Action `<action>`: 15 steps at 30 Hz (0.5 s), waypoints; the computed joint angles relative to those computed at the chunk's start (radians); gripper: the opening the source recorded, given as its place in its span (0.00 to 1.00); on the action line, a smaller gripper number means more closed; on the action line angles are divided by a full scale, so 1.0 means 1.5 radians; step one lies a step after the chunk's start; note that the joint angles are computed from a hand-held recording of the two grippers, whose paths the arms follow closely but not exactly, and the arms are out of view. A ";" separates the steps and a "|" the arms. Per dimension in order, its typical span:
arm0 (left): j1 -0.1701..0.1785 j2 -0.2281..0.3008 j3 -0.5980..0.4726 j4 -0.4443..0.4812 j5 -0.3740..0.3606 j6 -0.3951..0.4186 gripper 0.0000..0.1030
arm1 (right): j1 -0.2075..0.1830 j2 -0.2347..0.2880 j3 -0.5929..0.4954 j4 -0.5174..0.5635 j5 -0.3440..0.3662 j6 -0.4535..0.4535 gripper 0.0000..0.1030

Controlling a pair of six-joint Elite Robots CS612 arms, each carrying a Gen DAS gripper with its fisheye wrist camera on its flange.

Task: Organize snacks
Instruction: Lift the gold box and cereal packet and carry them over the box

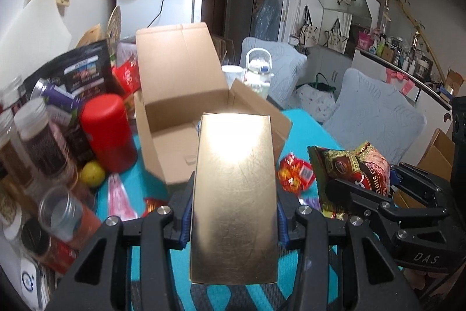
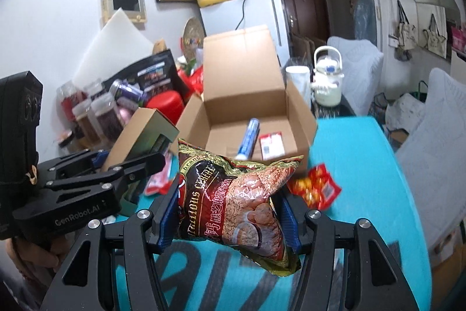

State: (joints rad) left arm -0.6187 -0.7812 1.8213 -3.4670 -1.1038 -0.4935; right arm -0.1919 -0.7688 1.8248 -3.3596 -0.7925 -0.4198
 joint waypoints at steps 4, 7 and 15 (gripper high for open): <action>0.011 0.009 -0.025 -0.005 0.003 0.021 0.42 | 0.006 0.006 -0.029 0.009 0.004 0.003 0.57; 0.021 0.017 -0.046 0.001 -0.001 0.027 0.42 | 0.013 0.012 -0.051 0.014 -0.002 0.000 0.57; 0.048 0.044 -0.106 0.024 -0.005 0.030 0.42 | 0.029 0.044 -0.127 0.048 0.007 0.027 0.57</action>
